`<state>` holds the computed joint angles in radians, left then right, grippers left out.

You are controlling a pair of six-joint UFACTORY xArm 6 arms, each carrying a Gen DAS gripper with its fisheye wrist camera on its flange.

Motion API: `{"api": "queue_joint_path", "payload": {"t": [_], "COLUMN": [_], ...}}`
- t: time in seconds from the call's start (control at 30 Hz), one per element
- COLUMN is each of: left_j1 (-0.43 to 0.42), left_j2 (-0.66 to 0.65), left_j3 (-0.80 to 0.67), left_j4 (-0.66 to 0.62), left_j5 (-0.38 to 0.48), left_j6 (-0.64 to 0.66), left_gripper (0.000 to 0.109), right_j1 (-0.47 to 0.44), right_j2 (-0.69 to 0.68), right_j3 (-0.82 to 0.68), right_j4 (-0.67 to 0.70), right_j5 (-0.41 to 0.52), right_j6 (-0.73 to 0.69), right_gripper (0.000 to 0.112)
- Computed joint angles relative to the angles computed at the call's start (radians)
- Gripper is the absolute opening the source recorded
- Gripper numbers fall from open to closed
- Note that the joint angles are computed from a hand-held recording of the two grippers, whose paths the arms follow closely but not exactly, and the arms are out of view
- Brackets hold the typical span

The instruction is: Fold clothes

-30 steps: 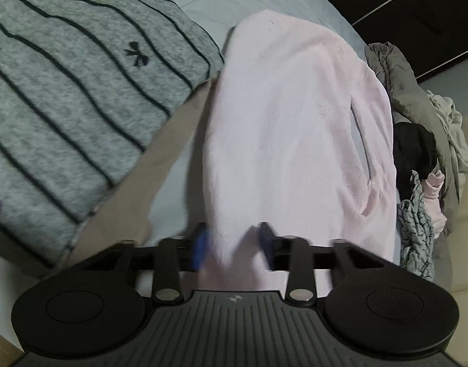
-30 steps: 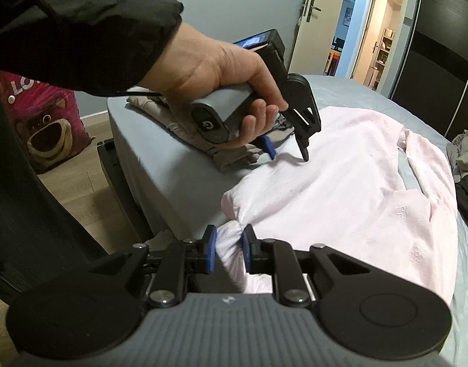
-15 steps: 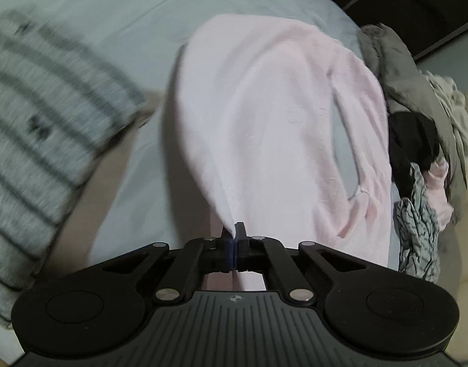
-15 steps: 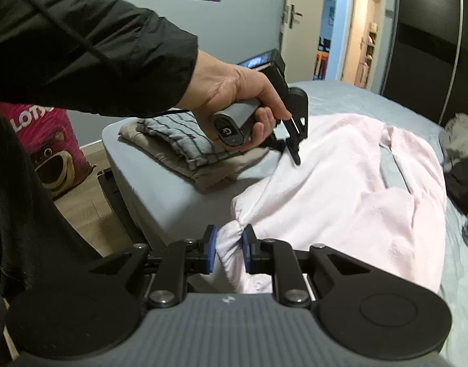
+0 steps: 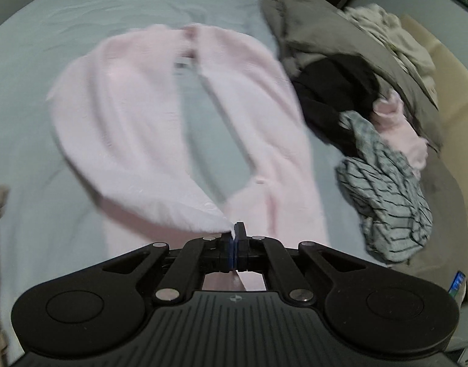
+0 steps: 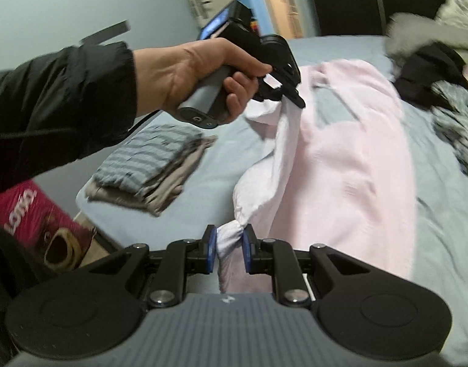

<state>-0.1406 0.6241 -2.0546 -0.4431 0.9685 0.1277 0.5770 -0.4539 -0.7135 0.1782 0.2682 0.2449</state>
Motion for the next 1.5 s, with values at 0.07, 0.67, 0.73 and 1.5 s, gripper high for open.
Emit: {"api": "queue_joint_path", "payload": {"t": [0.07,0.67,0.73,1.5], "left_j1": [-0.031,-0.258,-0.272,-0.136], "left_j2": [0.037,0.167,0.178,-0.846], "left_j3": [-0.056,-0.239,-0.25,1.102], "left_j4": [0.008,0.115,0.143,0.157], "left_j5": [0.019,0.148,0.198,-0.181], "left_j6": [-0.004,0.08,0.086,0.494], "left_gripper": [0.0,0.0,0.0,0.001], "right_j1": [-0.035,-0.29,-0.307,-0.23], "right_j2": [-0.029,-0.274,-0.254,-0.219], "right_j3": [0.023,0.21,0.213,0.128], "right_j4": [0.019,0.267,0.271,-0.207], "right_j5": [0.009,0.169,0.202,0.368], "right_j6": [-0.004,-0.086,-0.082,-0.373], "right_gripper": [0.02,0.02,0.02,0.04]}}
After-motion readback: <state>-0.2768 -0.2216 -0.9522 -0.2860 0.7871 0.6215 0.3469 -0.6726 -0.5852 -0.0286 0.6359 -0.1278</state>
